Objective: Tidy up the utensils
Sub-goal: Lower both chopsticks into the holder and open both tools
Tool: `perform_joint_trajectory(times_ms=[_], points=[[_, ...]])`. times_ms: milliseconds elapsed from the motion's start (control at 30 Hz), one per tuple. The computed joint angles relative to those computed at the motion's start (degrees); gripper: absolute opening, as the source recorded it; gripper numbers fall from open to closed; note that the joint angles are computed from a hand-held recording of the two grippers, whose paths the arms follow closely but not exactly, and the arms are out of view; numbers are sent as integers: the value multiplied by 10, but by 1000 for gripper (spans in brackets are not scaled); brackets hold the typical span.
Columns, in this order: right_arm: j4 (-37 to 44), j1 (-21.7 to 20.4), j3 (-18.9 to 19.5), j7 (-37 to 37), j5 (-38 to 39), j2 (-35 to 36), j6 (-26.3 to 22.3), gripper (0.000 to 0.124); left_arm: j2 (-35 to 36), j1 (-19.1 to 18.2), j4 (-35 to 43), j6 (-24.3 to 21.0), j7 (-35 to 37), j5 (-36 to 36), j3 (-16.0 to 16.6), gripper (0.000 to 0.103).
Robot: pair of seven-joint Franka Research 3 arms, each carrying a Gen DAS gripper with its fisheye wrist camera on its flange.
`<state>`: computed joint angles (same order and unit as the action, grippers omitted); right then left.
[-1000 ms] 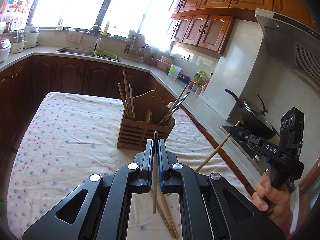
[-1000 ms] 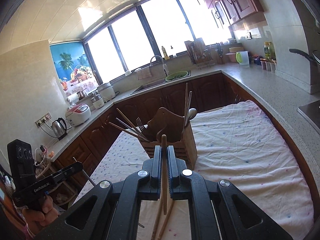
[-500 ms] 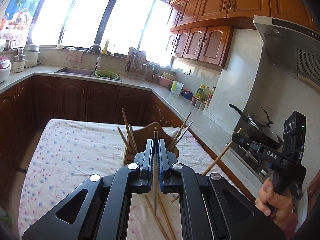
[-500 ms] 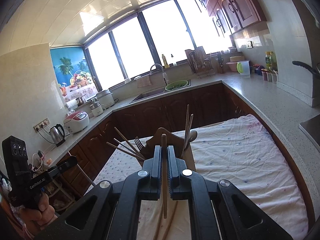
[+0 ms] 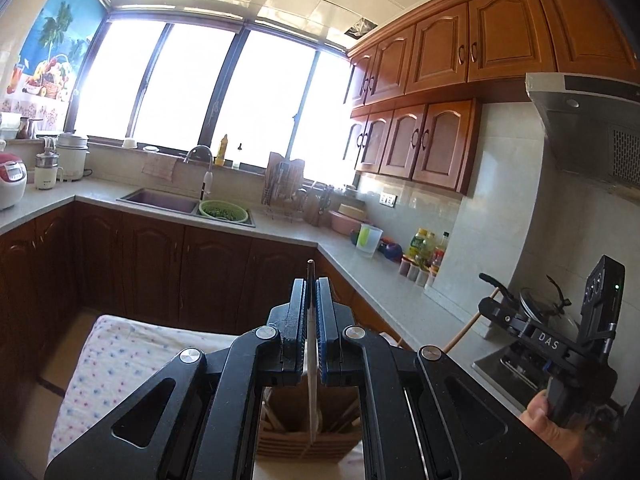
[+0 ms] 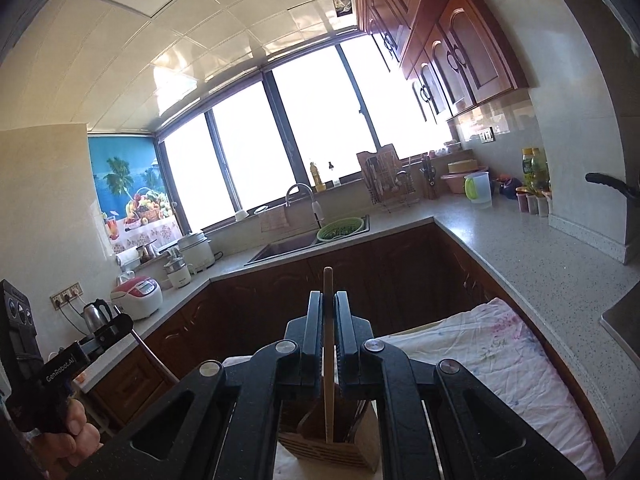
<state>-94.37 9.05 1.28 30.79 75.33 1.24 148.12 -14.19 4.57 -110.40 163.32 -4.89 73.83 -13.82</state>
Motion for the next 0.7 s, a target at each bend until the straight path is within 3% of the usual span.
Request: perform_joint_trajectory(times_ms=[100,333,700], points=[[23,3,7,9,-7,25,14,5,28,-1,22,-23,-11,14,-3,4],[16,6,27,14,-39,52,48,5,58,-23,8,-32,-68,63,14,4],[-15,4,37,44,-88,69,43,5,84,-52,-18,-28,-34,24,34,4]])
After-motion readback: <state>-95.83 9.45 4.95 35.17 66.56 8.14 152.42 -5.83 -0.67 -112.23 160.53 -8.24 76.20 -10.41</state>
